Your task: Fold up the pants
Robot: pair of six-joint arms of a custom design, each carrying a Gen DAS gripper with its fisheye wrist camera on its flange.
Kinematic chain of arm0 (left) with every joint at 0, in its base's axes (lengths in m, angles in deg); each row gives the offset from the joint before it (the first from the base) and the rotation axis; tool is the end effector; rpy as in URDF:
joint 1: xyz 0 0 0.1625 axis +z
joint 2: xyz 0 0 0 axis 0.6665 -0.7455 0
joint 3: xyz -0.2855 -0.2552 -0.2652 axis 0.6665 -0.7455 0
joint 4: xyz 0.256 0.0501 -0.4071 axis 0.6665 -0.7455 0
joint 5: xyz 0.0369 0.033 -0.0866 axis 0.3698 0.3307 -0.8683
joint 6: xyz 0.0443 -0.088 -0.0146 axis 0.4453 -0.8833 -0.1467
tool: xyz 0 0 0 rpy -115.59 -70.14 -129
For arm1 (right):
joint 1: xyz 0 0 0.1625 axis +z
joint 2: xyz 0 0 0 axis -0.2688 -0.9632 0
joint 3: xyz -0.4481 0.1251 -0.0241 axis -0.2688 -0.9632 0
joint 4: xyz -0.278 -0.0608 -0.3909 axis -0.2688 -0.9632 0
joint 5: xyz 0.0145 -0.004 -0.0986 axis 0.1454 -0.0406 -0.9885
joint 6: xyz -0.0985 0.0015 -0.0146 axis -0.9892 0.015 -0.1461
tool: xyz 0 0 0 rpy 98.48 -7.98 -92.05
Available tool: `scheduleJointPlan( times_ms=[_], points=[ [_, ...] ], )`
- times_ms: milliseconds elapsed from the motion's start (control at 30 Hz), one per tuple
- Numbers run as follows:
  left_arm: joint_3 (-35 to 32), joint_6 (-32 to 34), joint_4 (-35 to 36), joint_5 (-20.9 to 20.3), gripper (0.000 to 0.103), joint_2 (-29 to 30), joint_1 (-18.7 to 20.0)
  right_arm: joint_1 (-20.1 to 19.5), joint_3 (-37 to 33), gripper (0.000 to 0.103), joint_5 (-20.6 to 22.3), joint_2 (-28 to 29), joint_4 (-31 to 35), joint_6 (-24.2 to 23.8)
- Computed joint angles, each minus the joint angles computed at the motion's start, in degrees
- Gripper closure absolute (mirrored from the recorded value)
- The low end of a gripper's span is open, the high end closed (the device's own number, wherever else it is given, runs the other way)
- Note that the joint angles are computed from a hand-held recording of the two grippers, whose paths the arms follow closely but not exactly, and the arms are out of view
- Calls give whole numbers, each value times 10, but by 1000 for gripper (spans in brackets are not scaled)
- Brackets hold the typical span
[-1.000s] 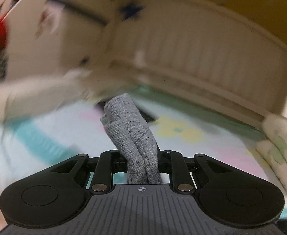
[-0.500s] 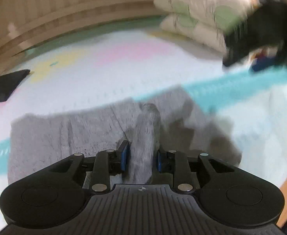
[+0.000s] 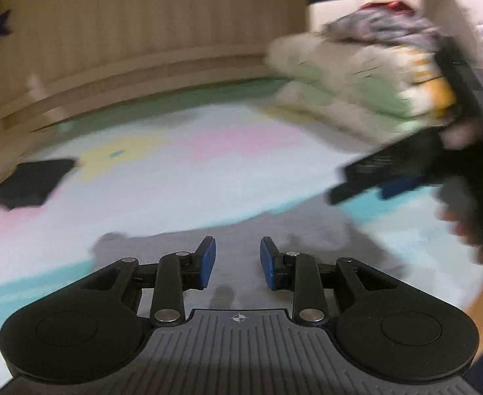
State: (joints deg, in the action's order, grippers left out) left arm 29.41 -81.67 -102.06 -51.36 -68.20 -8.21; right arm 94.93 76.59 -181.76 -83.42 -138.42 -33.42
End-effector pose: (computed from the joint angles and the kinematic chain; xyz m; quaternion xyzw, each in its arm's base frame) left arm -0.3654 -0.5016 -0.0545 0.3191 0.8125 -0.3666 0.3220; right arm 0.0088 -0.5220 0.2705 0.0780 -0.9076 0.3270 0.2513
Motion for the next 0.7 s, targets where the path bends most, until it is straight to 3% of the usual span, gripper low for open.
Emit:
scheduleJointPlan(
  times_ms=[67,200,267,367,433,500,567,600,700],
  points=[
    [-12,-55,74,25,74,-3,19,0,1,22,18,5,18,-11],
    [-22,-72,143,-20,74,-4,61,5,-5,21,22,28,34,-30],
    [-17,-41,94,-32,74,3,69,7,-10,19,8,45,23,-38],
    [-18,-45,83,-56,74,-5,82,8,-16,16,-12,65,17,-39],
    [-14,-58,80,-69,74,-16,85,-3,-26,16,4,65,61,-27],
    [2,-56,39,-69,74,-26,83,-18,-32,12,44,56,118,-15],
    [13,-51,16,-51,74,-31,78,-30,-32,0,83,50,138,-32],
    [16,-54,14,-43,74,-35,76,-39,-32,0,110,46,155,-50],
    [26,-72,6,-44,74,-49,82,-82,-34,0,231,31,216,-77]
  ],
)
